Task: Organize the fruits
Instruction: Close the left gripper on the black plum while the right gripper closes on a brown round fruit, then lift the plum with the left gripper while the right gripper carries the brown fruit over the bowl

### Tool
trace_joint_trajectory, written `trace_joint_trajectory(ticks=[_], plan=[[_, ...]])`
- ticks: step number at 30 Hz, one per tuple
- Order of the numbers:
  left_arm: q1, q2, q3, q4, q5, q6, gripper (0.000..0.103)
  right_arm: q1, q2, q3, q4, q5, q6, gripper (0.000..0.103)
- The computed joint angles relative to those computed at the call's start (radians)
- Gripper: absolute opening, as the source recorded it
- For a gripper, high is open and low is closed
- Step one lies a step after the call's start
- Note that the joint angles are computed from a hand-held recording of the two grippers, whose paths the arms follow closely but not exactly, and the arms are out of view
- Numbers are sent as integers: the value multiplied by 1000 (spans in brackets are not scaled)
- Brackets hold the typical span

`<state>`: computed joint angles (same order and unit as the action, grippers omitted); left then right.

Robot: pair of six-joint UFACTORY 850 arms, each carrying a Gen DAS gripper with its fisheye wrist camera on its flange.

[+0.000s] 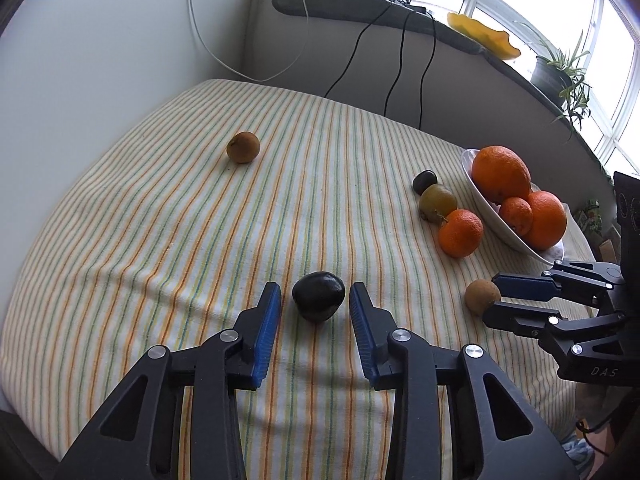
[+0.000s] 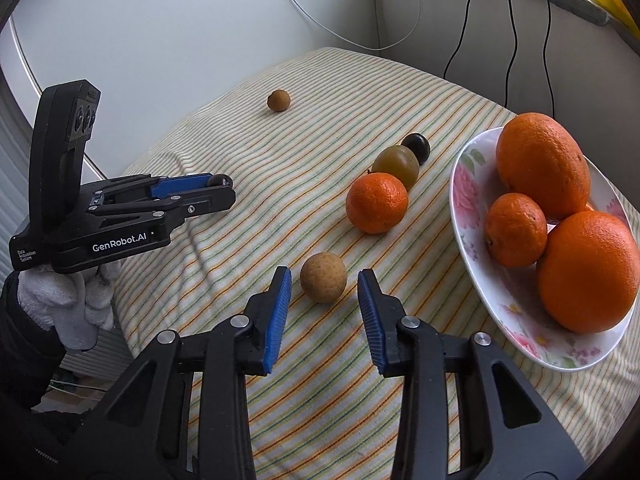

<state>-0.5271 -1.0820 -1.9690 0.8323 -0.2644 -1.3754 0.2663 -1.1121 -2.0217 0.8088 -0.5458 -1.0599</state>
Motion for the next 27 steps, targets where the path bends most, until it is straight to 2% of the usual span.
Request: trace_joint_trajectory(ticks=[5,16,27], plan=[[3,-6,-9,-18,7,14,27,4,-24,-35,-32,-13,33,27],[2,6,12,17,29,-48,24,1,1,4,23,9,-12,26],[-7,-5,-31,-40,43,24,24,-34,91,133,182,33,-162,26]])
